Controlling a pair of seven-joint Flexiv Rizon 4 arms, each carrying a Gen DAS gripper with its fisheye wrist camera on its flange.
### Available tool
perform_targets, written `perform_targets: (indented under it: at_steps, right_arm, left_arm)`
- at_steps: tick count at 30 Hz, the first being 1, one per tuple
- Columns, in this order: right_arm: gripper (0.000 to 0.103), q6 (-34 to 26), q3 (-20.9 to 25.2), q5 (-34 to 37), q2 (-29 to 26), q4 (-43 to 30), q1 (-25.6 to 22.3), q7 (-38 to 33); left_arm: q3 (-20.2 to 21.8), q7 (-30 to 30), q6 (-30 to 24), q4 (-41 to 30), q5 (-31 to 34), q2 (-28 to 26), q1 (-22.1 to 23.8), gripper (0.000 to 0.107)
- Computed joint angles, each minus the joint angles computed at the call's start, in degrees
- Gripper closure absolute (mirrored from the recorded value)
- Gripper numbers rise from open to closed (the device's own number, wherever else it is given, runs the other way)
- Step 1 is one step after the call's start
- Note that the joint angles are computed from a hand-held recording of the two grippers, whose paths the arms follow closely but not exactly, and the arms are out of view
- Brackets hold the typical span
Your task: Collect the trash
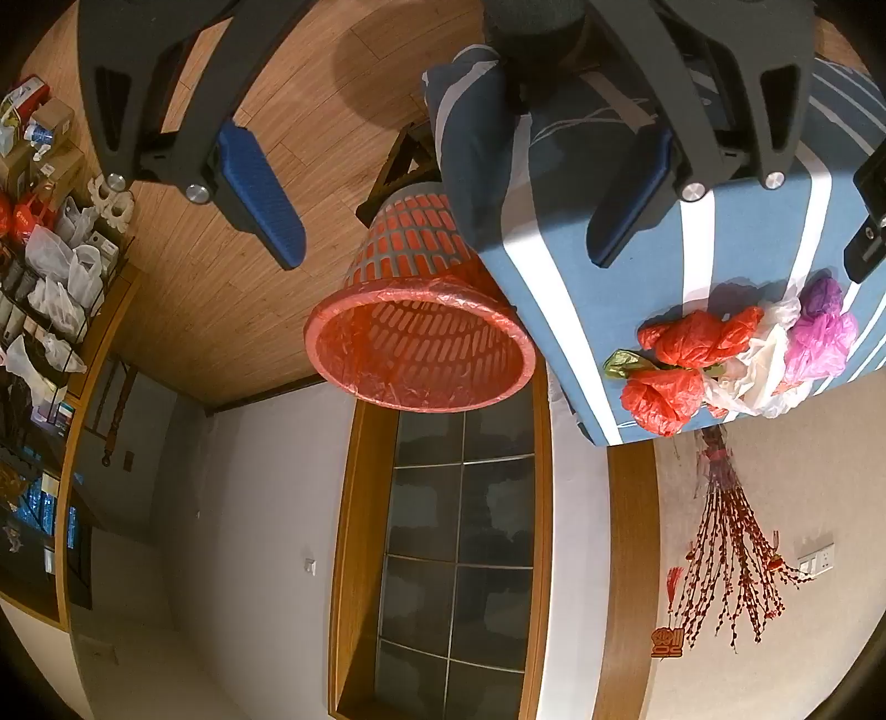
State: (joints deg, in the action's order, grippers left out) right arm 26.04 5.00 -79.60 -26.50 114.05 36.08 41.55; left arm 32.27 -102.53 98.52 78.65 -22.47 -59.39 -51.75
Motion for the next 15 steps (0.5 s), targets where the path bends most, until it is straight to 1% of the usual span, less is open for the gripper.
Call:
perform_targets:
  at_steps: [15]
  right_arm:
    - [0.004, -0.15, 0.02, 0.08, 0.01, -0.03, 0.04, -0.14]
  left_arm:
    - [-0.21, -0.30, -0.08, -0.03, 0.45, 0.13, 0.18, 0.006]
